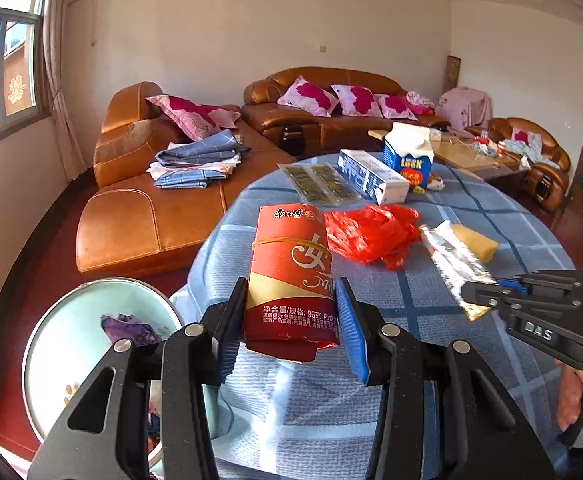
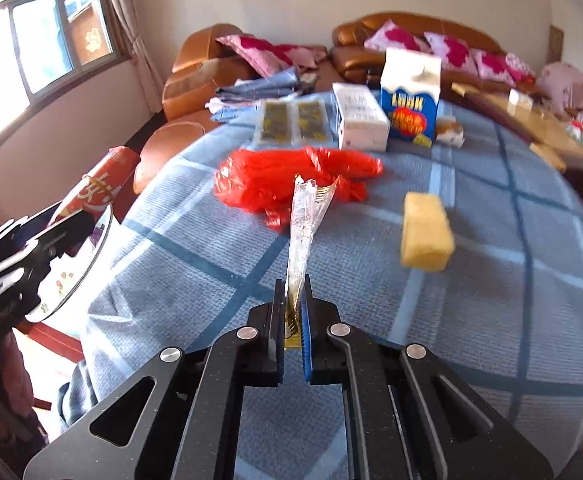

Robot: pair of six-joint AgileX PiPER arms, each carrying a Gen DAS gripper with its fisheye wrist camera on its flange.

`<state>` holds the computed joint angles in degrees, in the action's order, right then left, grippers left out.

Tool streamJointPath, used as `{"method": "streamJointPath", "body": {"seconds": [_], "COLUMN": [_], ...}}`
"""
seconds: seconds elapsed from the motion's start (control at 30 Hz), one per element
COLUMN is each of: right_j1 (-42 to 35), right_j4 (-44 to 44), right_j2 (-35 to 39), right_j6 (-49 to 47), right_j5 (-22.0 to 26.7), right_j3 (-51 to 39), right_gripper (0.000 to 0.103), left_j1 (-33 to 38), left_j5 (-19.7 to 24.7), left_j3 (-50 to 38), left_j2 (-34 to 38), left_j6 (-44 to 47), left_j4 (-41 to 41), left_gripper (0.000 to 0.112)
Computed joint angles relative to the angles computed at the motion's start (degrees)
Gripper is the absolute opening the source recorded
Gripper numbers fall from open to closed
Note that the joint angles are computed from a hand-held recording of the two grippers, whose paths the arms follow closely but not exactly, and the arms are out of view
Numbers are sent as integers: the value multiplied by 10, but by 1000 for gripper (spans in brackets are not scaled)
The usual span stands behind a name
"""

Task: Collect trash
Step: 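Carry the red canister and clear wrapper over the turquoise bucket with both tools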

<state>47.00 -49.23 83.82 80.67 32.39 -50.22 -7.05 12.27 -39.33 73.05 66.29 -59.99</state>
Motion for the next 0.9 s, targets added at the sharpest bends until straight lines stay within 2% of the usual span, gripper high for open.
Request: {"method": "streamJointPath", "body": {"seconds": [0.1,0.23,0.43,0.53,0.9], "right_j1": [32,48,23,11,2], "right_j4": [-39,-90,-161,-181,-162], "right_j2": [-23,-30,3,39,146], "right_j6": [38,59,69,58,-31], "right_j5": [42,51,-21,-60,-122], "right_j3": [4,-5,-33,-66,-184], "right_gripper": [7,7,7,7,7], "left_j1": [20,45,76,99,167], "left_j5": [11,14,2,4,-9], "left_j3": [1,3,-3,-4,3], "left_j2": [-12,-25,-43,-51,-72], "left_j6": [8,3,-75,-82,-67], "left_j4": [-5,-4,67,78,92], "left_gripper": [43,43,43,43,43]}}
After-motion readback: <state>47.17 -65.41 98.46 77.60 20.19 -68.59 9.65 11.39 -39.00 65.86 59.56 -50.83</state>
